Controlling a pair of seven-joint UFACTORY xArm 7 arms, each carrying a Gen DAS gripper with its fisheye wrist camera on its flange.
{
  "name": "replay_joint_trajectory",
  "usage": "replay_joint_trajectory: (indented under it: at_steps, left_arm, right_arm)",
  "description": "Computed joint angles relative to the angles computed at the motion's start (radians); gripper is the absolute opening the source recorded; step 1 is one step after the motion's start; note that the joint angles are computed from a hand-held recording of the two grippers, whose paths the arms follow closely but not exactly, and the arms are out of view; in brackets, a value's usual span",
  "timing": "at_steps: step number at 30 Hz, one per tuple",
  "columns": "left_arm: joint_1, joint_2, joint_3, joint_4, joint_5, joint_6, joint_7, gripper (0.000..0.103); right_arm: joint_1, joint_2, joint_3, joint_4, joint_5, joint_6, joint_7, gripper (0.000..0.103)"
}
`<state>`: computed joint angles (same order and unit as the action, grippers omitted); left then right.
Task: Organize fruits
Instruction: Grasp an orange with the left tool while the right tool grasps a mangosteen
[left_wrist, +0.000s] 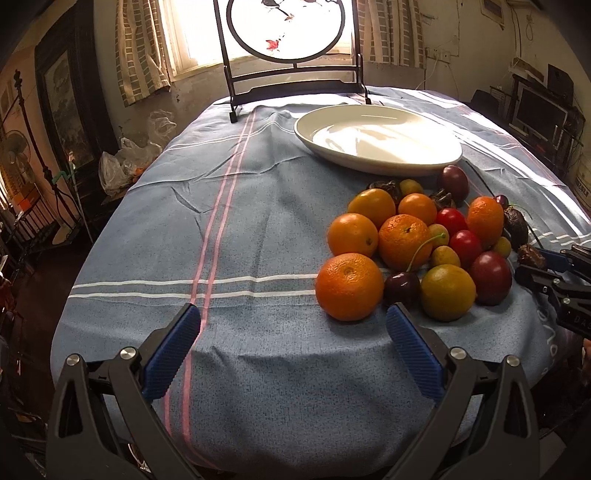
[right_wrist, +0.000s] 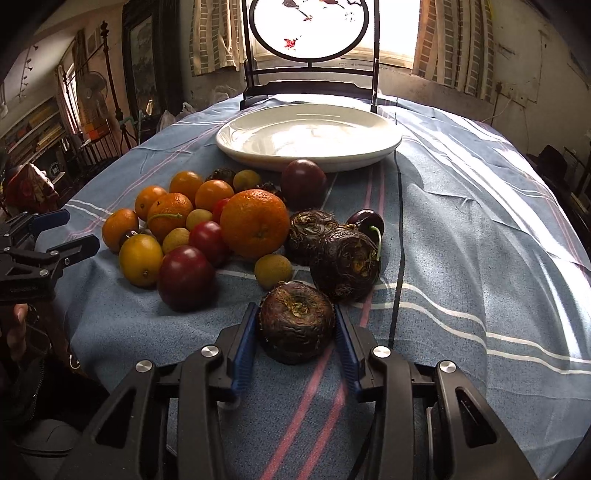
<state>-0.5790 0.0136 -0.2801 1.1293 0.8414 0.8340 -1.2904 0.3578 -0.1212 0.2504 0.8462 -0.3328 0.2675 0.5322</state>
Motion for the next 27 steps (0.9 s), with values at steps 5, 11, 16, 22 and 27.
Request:
replay_joint_trajectory:
  at_steps: [5,11,16,22,27]
  left_arm:
    - [0.019,0.043,0.026,0.008,-0.044,-0.093,0.123,0.096]
    - [0.049,0.036,0.050,-0.055,-0.113,-0.312,0.226,0.048]
    - [0.043,0.038,0.057,-0.066,-0.062,-0.355,0.174,0.043]
    - [0.045,0.037,0.058,-0.069,-0.001,-0.354,0.096,0.049]
    - [0.043,0.037,0.057,-0.061,0.048,-0.332,0.057,0.054]
  right_arm:
    - [0.002,-0.011,0.000,-0.006,0.020,0.010,-0.011,0.040]
    - [-0.001,-0.022,0.008,-0.013,0.009,0.008,-0.003,0.040]
    - [-0.003,-0.025,0.009,-0.017,0.008,0.002,-0.002,0.040]
    - [-0.005,-0.034,0.010,-0.025,0.009,0.001,0.000,0.040]
    - [-0.008,-0.036,0.012,-0.027,0.011,0.001,-0.001,0.041]
